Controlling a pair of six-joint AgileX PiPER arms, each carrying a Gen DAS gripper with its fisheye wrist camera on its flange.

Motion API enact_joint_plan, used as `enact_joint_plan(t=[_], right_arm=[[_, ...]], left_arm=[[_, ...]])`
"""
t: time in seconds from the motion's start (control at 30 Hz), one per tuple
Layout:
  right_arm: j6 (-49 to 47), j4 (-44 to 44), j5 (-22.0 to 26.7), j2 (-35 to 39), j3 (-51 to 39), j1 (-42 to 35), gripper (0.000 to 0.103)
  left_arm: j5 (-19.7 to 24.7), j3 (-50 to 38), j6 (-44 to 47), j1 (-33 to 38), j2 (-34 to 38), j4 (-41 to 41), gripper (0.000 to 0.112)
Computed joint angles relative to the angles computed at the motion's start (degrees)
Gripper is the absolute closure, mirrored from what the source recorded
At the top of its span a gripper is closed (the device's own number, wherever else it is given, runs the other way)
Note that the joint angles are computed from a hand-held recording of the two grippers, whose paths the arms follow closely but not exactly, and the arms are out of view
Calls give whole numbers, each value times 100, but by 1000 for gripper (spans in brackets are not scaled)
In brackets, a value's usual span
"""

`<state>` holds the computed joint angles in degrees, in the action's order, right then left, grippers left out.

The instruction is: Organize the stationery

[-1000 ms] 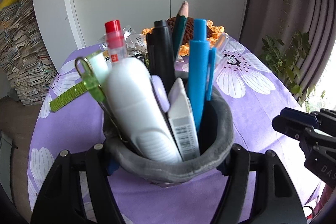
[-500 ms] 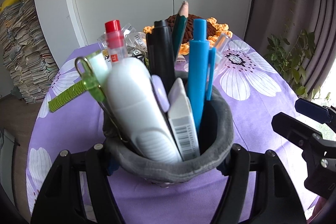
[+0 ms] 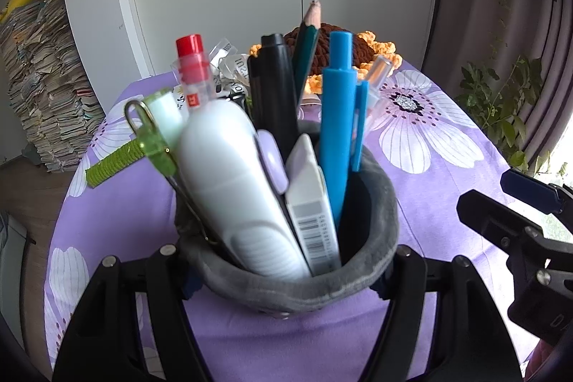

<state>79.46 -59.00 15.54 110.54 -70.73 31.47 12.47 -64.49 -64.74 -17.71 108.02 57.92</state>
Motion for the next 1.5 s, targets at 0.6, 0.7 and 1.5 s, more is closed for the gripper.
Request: enact_joint_plan(t=[0.6,0.7,1.5], right_arm=[[-24,27,-150,-5,70,-6,36],[-131,163,-211,-43,98,-13,36],[750,-688,227,-708,509,343,36]], left_arm=[[100,60,-146,-30,-55,178,33],[74,172,-359,1,-150,391,28],[248,818,49,-3,-1053,-100,20]])
